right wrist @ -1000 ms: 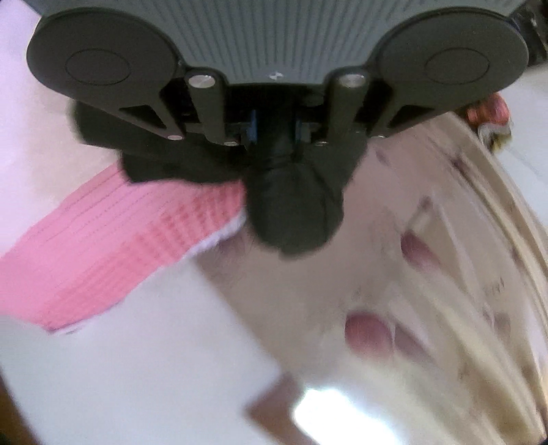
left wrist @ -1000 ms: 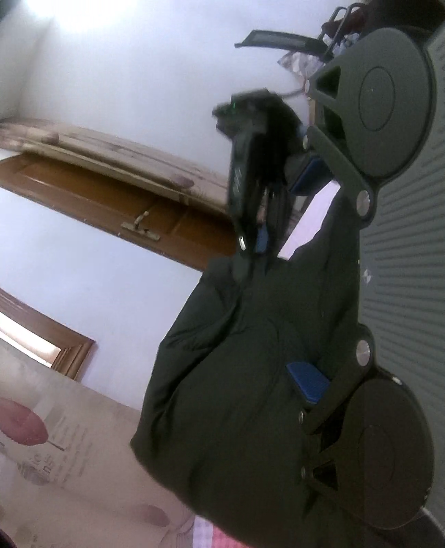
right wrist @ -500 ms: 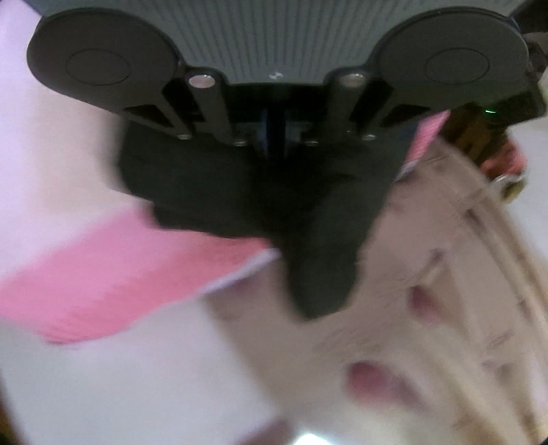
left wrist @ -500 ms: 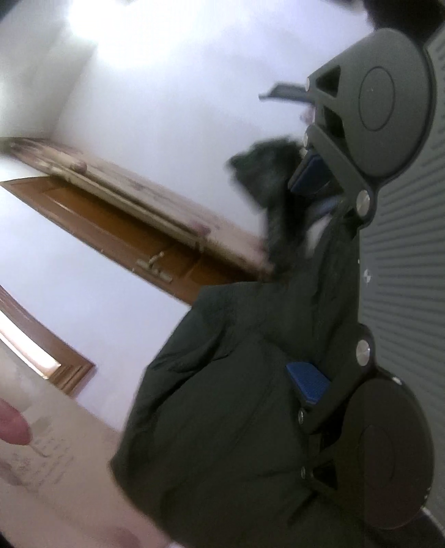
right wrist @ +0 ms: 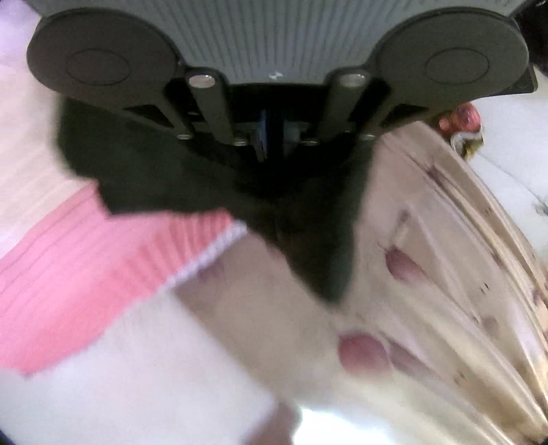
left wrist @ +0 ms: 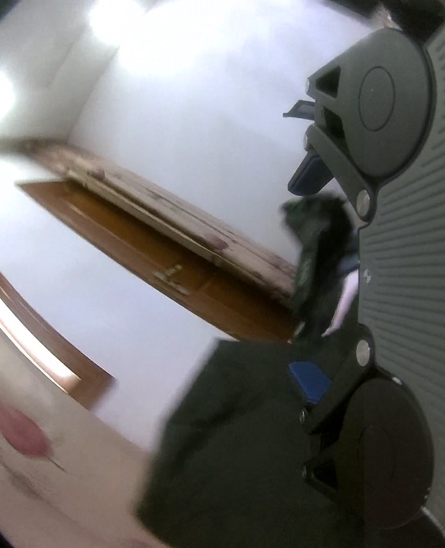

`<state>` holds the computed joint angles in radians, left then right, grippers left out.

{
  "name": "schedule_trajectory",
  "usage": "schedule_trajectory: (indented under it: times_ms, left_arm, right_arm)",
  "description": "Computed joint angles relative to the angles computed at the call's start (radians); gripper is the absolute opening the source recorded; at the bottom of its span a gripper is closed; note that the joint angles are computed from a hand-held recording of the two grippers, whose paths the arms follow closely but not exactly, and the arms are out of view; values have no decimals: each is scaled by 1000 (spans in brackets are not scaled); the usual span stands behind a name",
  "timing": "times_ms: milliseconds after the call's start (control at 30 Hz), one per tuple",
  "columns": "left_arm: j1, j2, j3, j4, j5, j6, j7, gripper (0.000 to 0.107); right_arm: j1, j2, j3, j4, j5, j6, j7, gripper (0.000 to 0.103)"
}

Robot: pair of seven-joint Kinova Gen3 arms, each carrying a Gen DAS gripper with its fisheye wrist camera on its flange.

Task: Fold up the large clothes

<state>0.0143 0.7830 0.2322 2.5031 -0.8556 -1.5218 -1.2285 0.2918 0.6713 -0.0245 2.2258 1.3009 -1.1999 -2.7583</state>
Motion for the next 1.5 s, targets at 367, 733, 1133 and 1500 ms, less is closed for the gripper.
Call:
schedule_trajectory:
  times_ms: [367,733,1133,1500]
  left_arm:
    - [284,-179,-183,-217,157,384,316,103]
    - [-67,111,-9,-236,-201,98,279,103]
    - [21,39,-63,-306,-248,131,405,102]
    - [143,111,-23,-324,-121,299,181,100]
  right_arm:
    - [49,-171,40,79,90,287,-111,82]
    - [-58,-80,-71,-52,-1,72,-37,15]
    - [-98,83,-47,-101,-37,178,-105,10]
    - [-166,11,63,-245,200,201,-318,21]
